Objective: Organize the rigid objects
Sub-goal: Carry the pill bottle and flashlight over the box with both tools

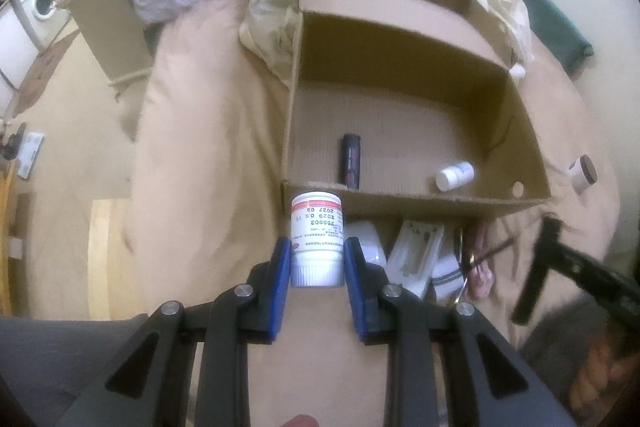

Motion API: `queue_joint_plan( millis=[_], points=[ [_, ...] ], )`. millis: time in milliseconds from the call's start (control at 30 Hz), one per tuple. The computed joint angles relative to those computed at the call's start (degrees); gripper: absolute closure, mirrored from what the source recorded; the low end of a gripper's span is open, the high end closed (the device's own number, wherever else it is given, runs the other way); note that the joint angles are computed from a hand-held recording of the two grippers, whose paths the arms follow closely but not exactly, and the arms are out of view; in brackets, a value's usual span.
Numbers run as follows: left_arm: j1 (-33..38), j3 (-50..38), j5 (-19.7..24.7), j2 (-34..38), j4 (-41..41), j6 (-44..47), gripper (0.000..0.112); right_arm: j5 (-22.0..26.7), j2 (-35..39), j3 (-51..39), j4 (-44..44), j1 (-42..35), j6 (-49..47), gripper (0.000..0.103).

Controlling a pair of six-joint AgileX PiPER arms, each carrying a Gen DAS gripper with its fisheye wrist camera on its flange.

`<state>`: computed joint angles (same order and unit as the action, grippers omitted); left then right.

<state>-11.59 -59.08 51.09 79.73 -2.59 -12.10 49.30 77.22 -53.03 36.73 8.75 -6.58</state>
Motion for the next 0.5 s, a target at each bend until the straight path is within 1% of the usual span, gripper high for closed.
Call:
queue_joint_plan(
  millis=[67,100,233,400,500],
  points=[
    [1.75,-1.59,2.32,0.08,-3.21,1.33,0.088,1.65,-1.69,-0.95,-0.01,-0.79,-0.13,0.082],
    [1.87,-2.36,2.93,0.03,-3.44,0.89,0.088,2.35,-2.54,-1.69,-0.48,-0.84,0.38,0.083],
    [1.11,-4.67,3.95,-1.03,-2.11,-0.27,0.088,6.22,-5.19,-4.11,-0.19,-3.18,-0.67,0.082],
    [-0.22,-8.04,5.06,-0.14,0.31,-1.60,0.088,8.18,-6.41,-8.74,0.34,-4.36,-0.70,0.082],
    [-0.96,-10.60,5.38,1.37,1.34,-2.22,0.088,9.25,-5.03,-13.33,0.41,-5.40,-1.42,0.082]
  ],
)
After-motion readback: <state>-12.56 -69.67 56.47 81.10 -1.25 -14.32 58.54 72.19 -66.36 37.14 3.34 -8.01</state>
